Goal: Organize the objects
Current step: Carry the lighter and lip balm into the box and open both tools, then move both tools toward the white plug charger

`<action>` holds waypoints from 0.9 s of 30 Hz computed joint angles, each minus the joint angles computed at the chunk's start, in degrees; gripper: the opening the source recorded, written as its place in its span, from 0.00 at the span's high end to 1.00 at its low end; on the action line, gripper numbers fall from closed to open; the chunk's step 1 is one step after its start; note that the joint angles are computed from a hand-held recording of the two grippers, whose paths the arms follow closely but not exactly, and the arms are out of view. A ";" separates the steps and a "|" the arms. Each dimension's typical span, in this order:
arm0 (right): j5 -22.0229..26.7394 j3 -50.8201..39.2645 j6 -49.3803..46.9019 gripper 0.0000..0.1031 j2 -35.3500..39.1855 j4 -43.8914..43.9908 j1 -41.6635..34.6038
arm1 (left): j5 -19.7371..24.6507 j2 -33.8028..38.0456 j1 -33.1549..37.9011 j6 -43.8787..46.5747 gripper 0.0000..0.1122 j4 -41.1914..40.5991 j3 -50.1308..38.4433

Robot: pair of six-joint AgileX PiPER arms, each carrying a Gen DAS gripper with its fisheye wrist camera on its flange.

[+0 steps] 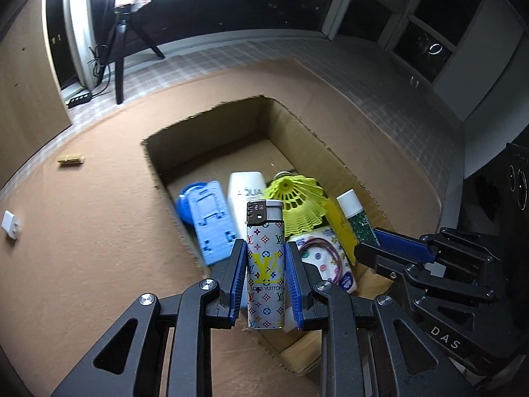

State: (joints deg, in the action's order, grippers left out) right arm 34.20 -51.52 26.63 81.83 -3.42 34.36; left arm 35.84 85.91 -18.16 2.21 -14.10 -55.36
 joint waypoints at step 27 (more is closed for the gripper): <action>-1.53 -10.96 2.19 0.63 7.63 0.51 7.29 | 6.07 -10.55 24.20 18.26 0.66 -7.63 7.20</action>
State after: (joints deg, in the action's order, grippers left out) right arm 32.67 -62.48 28.82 89.46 -2.92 41.65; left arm 41.91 75.36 6.05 20.47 -21.73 -48.16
